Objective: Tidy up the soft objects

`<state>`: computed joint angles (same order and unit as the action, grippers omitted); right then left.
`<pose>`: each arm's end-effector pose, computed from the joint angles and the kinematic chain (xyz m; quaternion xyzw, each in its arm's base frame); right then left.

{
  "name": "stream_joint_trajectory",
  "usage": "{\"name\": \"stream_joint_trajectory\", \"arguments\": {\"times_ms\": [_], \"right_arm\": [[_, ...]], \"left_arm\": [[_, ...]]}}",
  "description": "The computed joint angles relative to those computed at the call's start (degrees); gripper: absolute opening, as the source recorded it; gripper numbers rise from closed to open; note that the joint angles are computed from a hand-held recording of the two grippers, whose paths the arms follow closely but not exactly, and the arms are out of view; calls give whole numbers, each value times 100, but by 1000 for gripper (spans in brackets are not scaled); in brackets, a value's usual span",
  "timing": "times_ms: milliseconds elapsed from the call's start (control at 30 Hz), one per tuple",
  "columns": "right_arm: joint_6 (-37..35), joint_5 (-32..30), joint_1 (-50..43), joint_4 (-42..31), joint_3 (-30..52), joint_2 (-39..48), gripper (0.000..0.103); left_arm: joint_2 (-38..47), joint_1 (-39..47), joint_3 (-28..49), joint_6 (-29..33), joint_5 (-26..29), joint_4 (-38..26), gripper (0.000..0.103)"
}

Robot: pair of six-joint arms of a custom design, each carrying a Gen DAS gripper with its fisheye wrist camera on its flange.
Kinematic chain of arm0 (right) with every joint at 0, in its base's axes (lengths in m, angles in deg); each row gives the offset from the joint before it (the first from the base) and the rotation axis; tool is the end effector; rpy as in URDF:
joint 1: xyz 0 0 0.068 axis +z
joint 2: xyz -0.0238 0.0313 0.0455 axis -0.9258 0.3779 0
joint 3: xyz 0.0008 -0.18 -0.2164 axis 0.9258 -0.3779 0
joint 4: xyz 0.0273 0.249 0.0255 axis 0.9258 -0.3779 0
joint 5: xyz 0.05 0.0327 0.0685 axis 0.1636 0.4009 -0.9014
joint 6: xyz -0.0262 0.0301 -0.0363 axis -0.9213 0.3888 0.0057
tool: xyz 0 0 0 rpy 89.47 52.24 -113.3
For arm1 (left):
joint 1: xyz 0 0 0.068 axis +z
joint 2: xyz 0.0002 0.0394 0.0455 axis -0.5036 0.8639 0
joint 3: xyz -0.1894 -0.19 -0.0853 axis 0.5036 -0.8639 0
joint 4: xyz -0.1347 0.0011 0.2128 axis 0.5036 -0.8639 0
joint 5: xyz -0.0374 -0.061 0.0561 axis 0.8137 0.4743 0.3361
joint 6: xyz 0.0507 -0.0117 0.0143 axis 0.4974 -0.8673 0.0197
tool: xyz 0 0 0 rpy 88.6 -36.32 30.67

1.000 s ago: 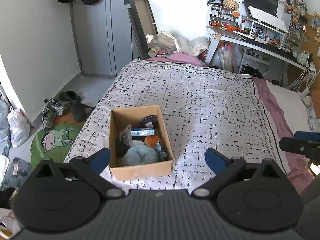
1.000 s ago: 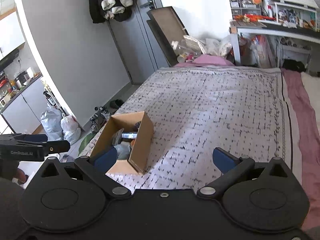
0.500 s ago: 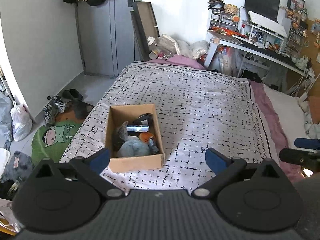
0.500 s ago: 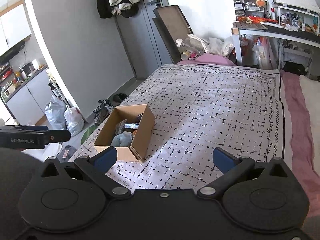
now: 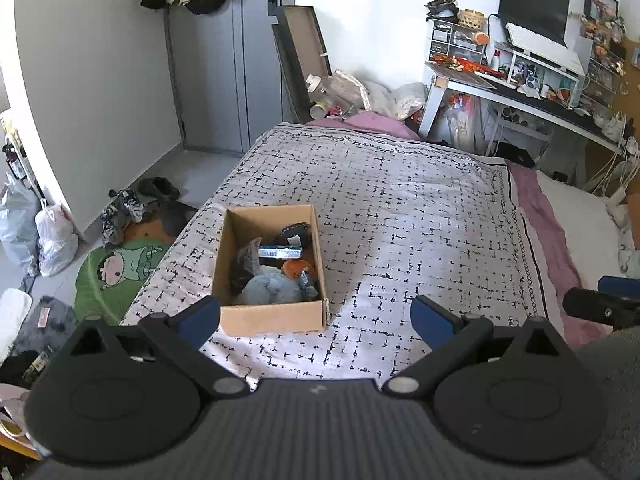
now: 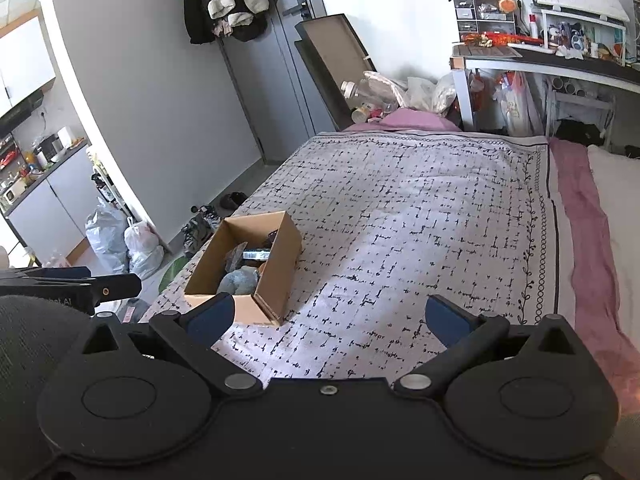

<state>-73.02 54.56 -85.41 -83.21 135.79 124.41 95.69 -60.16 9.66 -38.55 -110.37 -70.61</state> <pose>0.2330 -0.0527 0.3710 -0.0491 0.8912 0.1850 0.4113 0.2130 -0.1074 0.4319 -0.0042 0.9166 -0.0006 0.3999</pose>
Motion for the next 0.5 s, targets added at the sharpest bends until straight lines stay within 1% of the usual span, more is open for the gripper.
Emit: {"name": "stream_joint_trajectory", "arguments": {"times_ms": [100,233,400,500], "right_arm": [[-28,-13,5,-3,-3,-19,103],[-55,41,39,12,5,-54,103],[-80,51,35,-50,37,-53,103],[-75,99,44,-25,21,-91,103]], "left_arm": [[-36,-130,-18,-55,-243,-12,101],[-91,-63,-55,-135,-158,-20,101],[-119,-98,-79,-176,-227,-24,101],[-162,-49,-140,-213,-128,8,101]]}}
